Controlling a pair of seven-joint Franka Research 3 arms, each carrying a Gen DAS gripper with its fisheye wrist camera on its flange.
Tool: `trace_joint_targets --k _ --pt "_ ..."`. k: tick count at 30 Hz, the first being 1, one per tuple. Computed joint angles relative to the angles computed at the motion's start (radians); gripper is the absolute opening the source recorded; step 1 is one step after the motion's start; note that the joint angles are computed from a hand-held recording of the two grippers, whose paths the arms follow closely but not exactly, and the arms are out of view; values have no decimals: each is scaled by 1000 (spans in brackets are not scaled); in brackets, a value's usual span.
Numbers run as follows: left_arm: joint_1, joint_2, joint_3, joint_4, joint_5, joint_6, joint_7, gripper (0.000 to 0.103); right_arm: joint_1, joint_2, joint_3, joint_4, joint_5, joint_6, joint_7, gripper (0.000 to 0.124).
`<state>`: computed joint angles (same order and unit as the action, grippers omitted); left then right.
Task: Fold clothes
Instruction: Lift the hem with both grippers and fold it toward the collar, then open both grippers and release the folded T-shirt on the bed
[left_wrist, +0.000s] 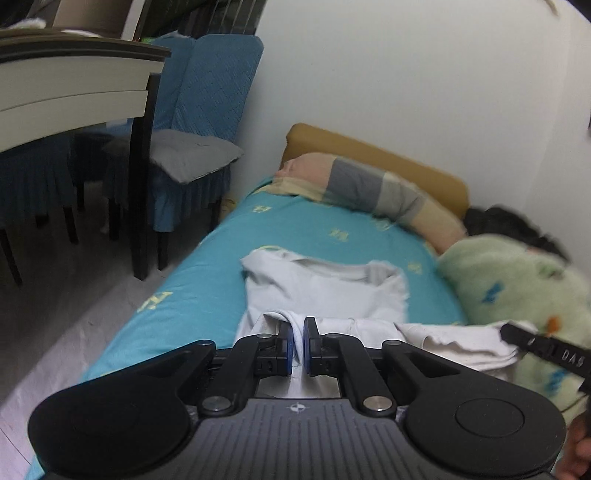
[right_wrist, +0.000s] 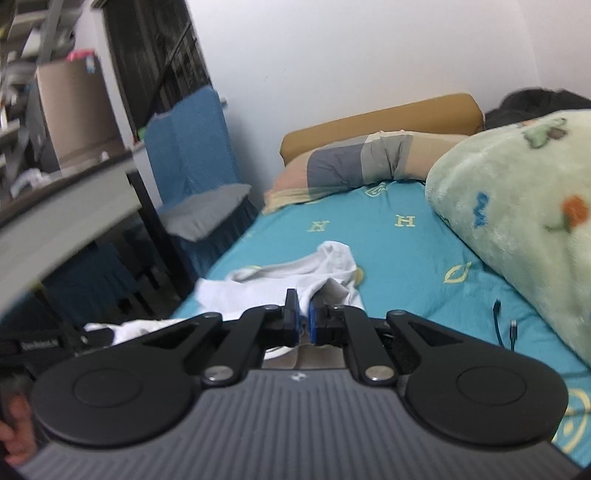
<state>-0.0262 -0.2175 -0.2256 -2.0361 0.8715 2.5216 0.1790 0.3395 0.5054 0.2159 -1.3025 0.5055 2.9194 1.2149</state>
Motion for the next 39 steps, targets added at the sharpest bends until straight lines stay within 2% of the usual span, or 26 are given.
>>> trace_joint_targets --k 2,4,9,14,15,17,18,19,21,24,28,33,39 --pt "4 47 5 13 19 5 24 7 48 56 -58 41 -64 5 44 9" --pt "0 94 16 30 18 0 56 7 71 117 -94 107 -110 -40 103 10" --pt "-7 149 57 13 -38 41 98 11 118 241 -180 275 -242 -222 276 11" --pt "-18 172 68 20 -55 32 145 12 112 269 -166 317 -291 -261 321 12" --pt "-20 170 69 19 -58 30 155 16 114 268 -169 321 -303 -272 327 13" --pt "-25 163 69 16 -77 31 185 29 117 265 -175 331 -326 -294 338 26" --pt "-27 158 68 16 -80 30 189 43 117 261 -176 330 -334 -300 341 46" --pt "-29 151 64 15 -70 22 184 56 110 237 -163 294 -329 -274 329 69" --pt "-34 133 52 10 -20 15 158 65 115 191 -165 223 -339 -215 322 85" --pt "-42 104 32 1 34 -5 129 76 113 127 -156 130 -342 -146 302 85" --pt "-53 58 12 -18 63 -26 100 82 91 32 -121 3 -310 -76 248 85" --pt "-57 -28 -15 -63 59 -51 62 85 56 -83 -74 -136 -234 -15 184 85" --pt "-57 -131 -51 -111 26 -76 51 88 47 -198 -65 -269 -178 41 149 85"
